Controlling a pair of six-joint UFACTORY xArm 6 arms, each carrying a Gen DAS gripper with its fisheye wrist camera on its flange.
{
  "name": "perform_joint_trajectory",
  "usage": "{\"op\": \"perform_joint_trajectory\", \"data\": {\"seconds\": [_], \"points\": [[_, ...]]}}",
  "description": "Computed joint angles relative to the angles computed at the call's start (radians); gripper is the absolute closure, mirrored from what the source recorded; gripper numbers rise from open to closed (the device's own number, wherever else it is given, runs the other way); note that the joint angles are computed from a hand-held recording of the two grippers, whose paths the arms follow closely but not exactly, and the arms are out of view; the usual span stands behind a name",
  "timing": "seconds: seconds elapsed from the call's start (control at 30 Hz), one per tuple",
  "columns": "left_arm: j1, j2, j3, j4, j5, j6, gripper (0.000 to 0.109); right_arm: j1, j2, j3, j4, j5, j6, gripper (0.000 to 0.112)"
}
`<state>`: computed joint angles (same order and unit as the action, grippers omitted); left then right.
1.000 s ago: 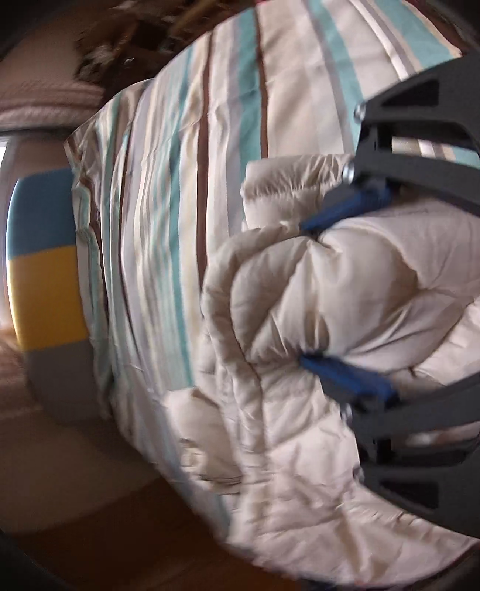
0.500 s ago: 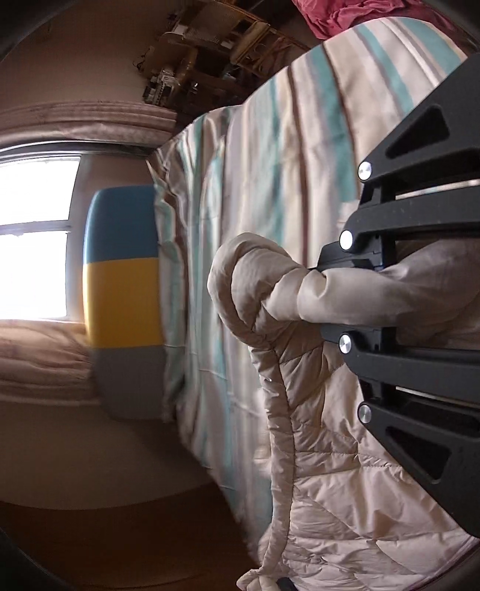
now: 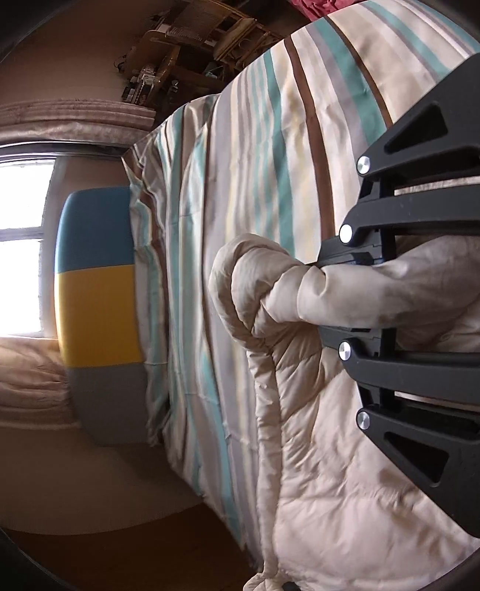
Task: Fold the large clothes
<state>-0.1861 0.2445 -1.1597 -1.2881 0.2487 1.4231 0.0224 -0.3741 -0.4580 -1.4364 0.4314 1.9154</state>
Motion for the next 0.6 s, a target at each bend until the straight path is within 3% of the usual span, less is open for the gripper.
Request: {"op": "perform_joint_trajectory", "data": {"seconds": [0.27, 0.5, 0.6], "points": [[-0.015, 0.09, -0.036, 0.026, -0.05, -0.019, 0.082, -0.029, 0.109, -0.036, -0.024, -0.034, 0.024, 0.083], [-0.005, 0.156, -0.068, 0.211, -0.028, -0.212, 0.069, -0.045, 0.194, -0.07, -0.034, -0.056, 0.042, 0.075], [-0.01, 0.165, -0.068, 0.23, -0.043, -0.23, 0.066, -0.015, 0.213, -0.082, -0.01, -0.011, 0.027, 0.074]]}}
